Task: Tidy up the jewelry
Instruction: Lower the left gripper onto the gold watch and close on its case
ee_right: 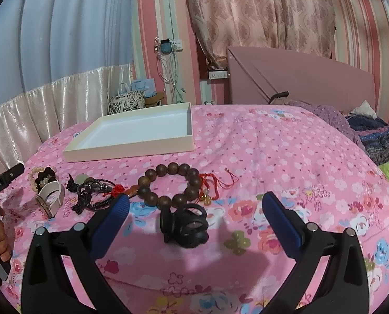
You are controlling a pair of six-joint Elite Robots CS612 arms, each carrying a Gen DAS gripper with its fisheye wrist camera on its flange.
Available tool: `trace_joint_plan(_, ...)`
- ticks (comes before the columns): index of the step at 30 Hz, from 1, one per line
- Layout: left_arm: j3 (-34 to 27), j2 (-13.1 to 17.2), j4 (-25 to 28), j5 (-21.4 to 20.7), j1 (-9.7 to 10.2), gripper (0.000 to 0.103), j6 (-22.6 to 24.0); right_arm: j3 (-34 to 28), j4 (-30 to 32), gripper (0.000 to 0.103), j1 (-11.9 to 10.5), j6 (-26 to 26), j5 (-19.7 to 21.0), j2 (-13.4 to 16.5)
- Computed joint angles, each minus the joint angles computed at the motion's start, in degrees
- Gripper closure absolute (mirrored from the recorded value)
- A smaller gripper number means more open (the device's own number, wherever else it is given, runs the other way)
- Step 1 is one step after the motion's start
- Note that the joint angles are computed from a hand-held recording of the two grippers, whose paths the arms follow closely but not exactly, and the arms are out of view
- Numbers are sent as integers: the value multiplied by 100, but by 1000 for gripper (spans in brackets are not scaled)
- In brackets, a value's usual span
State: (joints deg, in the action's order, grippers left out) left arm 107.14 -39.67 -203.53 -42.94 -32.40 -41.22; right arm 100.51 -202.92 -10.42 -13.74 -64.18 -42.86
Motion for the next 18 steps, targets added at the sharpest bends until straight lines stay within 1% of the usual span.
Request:
trace_joint_plan(2, 32, -43, 167, -115, 33, 3, 15, 30, 4, 2, -15, 33, 68, -12)
trace_joint_plan(4, 64, -50, 136, -206, 49, 3, 63, 52, -30, 2, -24, 43, 126, -12)
trace_joint_plan(6, 72, -49, 116, -297, 32, 3, 180, 62, 51, 2, 0, -16, 62, -28)
trace_joint_plan(8, 35, -33, 90, -383, -12, 3, 478, 65, 229, 3, 44, -127, -90, -58)
trace_joint_plan(11, -48, -10, 195, -498, -71, 3, 787, 53, 427, 3, 101, -105, -399, -88)
trace_joint_plan(12, -96, -8, 315, -571, -81, 3, 845, 23, 584, 6, 115, -95, -473, -98)
trace_joint_plan(14, -162, -20, 553, -718, -90, 3, 839, -37, 853, 12, 115, -108, -499, -96)
trace_joint_plan(16, -266, -25, 893, -913, -83, 3, 876, -125, 1172, 13, 125, -132, -528, -86)
trace_joint_plan(18, -374, -24, 1259, -1016, -79, 6, 918, -204, 1472, 17, 139, -228, -523, -71)
